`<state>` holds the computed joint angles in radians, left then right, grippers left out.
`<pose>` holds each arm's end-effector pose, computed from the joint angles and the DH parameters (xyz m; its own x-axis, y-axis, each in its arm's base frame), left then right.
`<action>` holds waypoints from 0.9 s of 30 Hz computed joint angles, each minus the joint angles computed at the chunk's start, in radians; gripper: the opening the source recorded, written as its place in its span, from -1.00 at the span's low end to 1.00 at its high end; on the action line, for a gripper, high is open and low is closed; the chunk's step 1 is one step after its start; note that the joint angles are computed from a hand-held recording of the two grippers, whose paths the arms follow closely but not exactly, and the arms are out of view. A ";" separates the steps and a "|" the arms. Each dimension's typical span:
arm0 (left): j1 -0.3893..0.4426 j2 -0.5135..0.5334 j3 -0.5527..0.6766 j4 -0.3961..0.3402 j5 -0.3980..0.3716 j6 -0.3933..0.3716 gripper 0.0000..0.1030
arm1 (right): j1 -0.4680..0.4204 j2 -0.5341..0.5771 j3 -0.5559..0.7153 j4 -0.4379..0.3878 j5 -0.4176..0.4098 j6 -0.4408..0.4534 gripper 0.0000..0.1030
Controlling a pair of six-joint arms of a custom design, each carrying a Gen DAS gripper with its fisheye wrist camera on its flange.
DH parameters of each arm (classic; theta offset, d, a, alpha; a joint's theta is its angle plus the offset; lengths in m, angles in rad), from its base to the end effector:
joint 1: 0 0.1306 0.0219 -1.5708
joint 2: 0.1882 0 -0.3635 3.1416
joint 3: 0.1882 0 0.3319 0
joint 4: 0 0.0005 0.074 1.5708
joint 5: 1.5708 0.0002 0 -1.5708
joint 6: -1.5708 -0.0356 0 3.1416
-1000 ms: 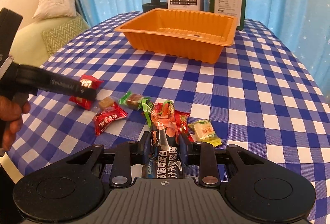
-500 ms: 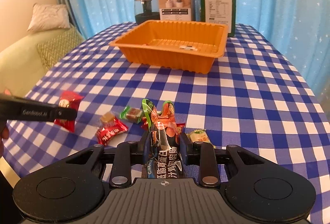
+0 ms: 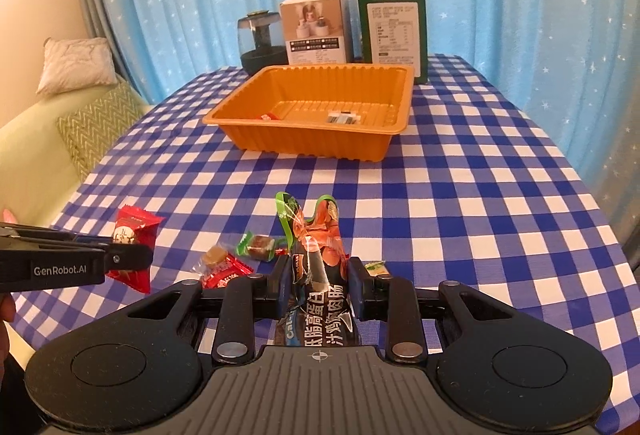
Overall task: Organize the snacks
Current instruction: 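Carry both snacks into the orange tray and open both tools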
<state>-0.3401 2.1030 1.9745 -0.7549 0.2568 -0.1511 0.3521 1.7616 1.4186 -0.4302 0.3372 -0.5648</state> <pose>0.6185 -0.2290 0.2773 -0.6489 0.3841 -0.6568 0.5789 0.8094 -0.0986 0.5166 0.1767 0.2814 -0.6090 0.3144 -0.7282 0.2637 0.9461 0.1879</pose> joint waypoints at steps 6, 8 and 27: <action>-0.006 -0.011 -0.004 0.001 0.005 -0.002 -0.58 | -0.002 -0.015 -0.008 -0.003 0.006 -0.006 -0.42; -0.007 -0.010 -0.002 -0.002 0.007 -0.004 -0.59 | -0.003 -0.017 -0.009 -0.007 0.008 -0.009 -0.42; -0.018 0.083 0.174 -0.084 0.048 -0.012 -0.59 | -0.046 0.003 0.031 -0.010 -0.009 0.000 -0.42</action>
